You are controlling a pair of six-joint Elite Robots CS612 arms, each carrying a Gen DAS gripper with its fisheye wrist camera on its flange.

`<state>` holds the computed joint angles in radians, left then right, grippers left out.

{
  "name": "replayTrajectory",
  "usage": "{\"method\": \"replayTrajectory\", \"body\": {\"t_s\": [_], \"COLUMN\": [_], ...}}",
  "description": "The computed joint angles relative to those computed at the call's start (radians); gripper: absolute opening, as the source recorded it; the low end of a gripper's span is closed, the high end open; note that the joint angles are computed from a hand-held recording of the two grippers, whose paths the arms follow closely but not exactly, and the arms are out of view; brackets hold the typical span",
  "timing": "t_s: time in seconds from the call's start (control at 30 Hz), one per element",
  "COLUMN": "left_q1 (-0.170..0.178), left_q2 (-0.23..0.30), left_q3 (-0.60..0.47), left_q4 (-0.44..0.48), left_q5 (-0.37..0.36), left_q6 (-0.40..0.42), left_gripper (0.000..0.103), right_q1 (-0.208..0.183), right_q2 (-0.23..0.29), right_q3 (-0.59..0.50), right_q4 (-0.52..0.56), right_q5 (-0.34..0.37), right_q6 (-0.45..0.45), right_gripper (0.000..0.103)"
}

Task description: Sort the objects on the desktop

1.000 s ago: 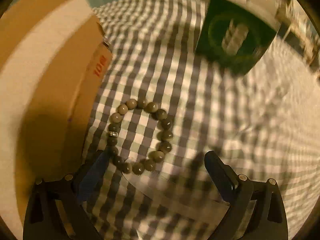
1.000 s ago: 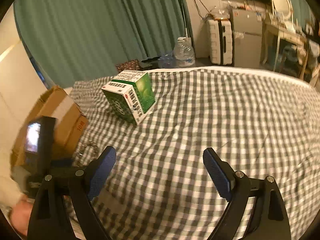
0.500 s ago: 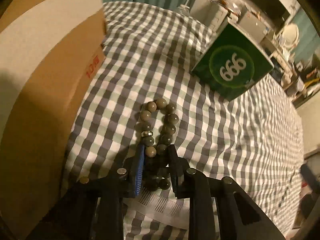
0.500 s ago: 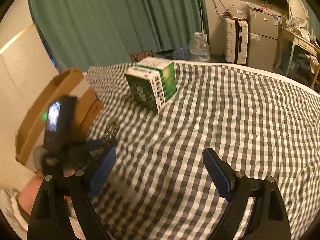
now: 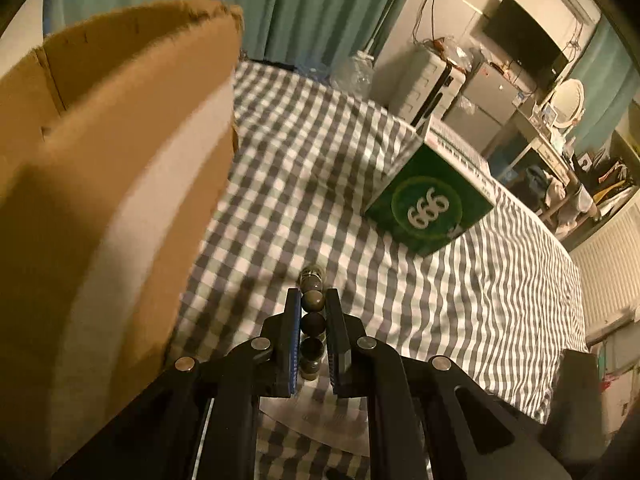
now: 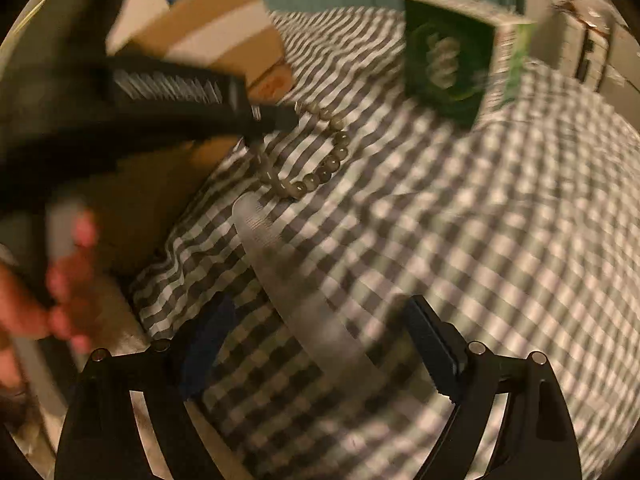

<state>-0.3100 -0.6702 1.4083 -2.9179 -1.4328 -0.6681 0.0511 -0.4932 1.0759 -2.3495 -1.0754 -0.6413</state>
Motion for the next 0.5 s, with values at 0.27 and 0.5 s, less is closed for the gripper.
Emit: {"method": "replayTrajectory", "body": {"t_s": [0.27, 0.5], "left_q1": [-0.008, -0.021], "left_q2": [0.042, 0.027], "left_q3": [-0.054, -0.032], "left_q4": [0.009, -0.053], "left_q5": [0.002, 0.029], "left_q6": [-0.001, 0.011], "left_gripper": [0.011, 0.011], "right_q1": [0.018, -0.017], "right_q2": [-0.026, -0.079], "right_q3": [0.095, 0.167], "right_q4": [-0.206, -0.241], "right_q5": [-0.123, -0.116], "right_q6": [-0.046, -0.006], "right_gripper": [0.029, 0.026]}}
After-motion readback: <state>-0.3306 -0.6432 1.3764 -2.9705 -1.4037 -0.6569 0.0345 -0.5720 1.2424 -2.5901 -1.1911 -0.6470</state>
